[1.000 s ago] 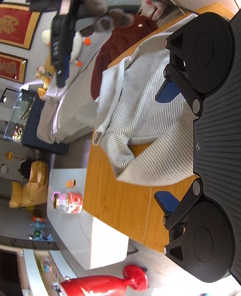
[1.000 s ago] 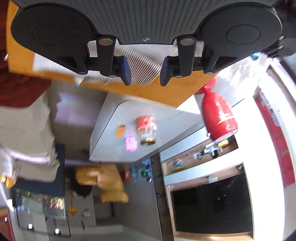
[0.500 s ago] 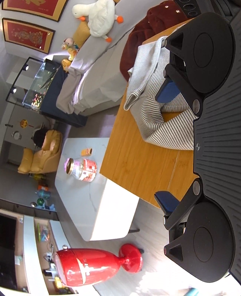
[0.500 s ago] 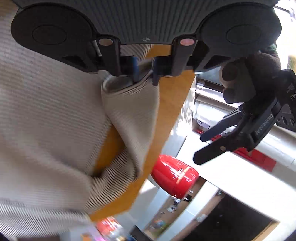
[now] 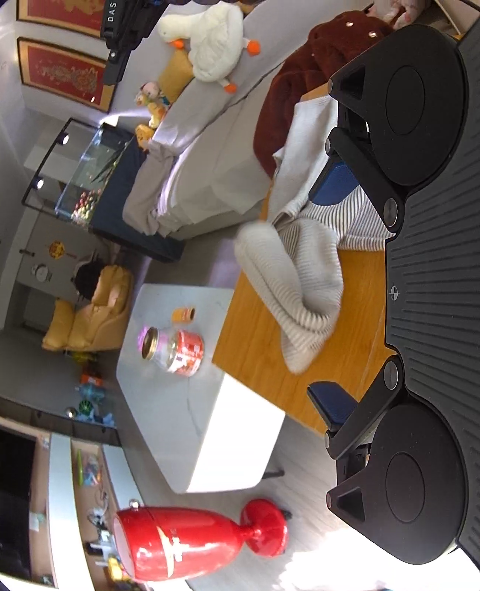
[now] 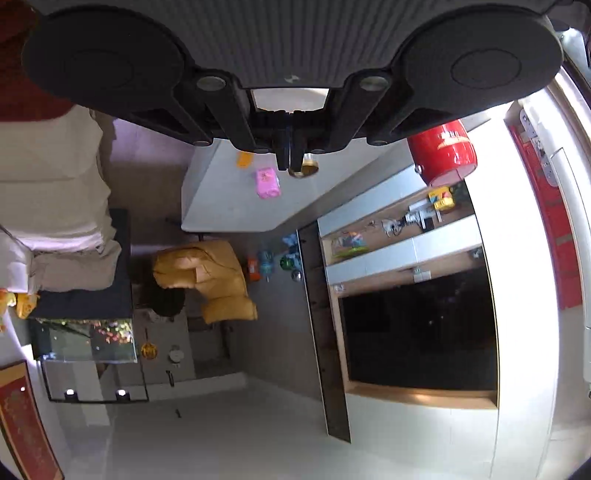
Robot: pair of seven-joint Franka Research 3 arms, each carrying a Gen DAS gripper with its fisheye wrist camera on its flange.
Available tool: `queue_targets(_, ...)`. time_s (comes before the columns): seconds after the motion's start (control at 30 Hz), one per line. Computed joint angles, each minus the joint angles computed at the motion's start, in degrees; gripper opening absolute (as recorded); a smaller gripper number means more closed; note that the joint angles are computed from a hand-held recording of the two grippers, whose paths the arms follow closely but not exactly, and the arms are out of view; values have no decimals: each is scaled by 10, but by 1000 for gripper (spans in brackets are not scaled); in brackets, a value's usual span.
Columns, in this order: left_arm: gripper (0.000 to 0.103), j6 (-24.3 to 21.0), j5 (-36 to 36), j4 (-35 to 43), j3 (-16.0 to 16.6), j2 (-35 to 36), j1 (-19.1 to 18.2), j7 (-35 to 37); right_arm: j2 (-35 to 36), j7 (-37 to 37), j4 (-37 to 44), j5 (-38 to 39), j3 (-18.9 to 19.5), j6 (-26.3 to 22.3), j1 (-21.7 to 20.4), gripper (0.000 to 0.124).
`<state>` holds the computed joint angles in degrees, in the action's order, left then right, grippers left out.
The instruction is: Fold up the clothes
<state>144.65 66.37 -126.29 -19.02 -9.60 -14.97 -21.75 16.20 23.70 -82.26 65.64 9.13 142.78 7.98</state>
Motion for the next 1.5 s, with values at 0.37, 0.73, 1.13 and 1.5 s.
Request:
queue_targets(0.37, 103, -38, -58, 63, 16, 90, -46, 129, 67, 116, 0, -136, 13, -154, 51, 52)
queue_targets(0.73, 103, -35, -111, -13, 15, 33, -35, 108, 102, 155, 42, -232, 38, -158, 107, 6)
queue_targets(1.13, 103, -9, -71, 40, 14, 75, -34, 119, 68, 57, 85, -89, 14, -5, -6, 5)
queue_targets(1.5, 103, 74, 10, 159, 51, 177, -63, 146, 54, 104, -143, -107, -11, 160, -25, 6)
